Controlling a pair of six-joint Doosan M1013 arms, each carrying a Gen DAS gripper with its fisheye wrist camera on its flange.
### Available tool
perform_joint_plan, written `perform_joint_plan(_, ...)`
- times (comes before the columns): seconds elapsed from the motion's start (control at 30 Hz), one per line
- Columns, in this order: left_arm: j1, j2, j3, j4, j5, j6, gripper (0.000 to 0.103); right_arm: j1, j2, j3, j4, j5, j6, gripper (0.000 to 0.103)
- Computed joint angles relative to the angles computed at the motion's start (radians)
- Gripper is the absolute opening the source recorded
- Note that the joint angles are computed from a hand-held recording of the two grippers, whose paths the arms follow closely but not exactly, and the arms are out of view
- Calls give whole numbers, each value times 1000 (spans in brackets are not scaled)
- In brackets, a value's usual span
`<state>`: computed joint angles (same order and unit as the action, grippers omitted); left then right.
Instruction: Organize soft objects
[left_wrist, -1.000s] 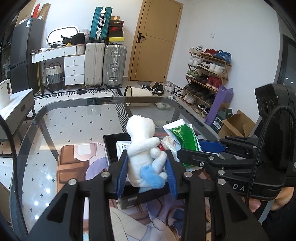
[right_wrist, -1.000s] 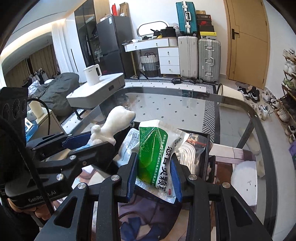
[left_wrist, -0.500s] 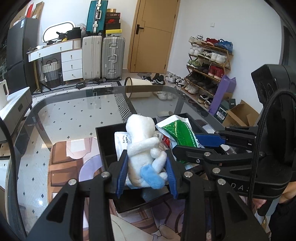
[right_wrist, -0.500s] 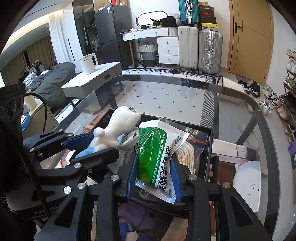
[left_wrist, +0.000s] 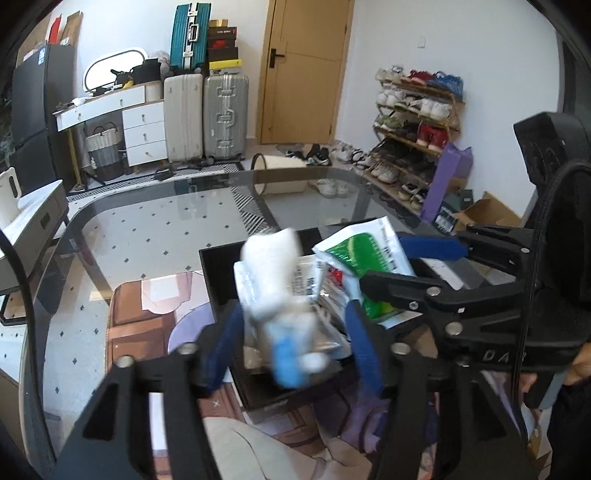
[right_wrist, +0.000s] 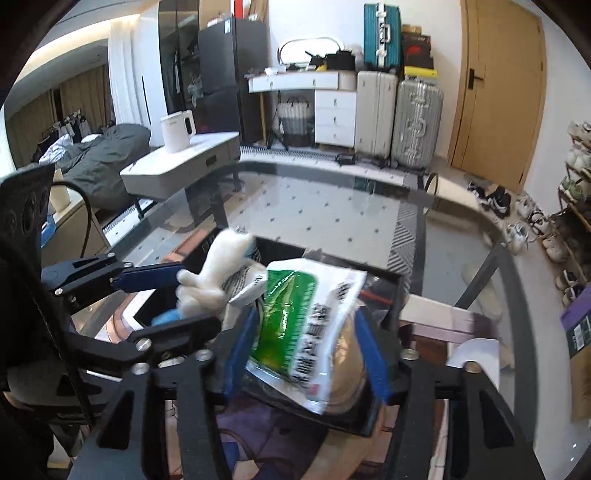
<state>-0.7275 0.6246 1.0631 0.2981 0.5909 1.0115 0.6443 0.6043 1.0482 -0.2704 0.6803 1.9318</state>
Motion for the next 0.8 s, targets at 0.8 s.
perform_joint_plan(0.8, -47, -121, 237, 612, -81, -615, 103, 54, -197, 390, -688, -348, 758, 102)
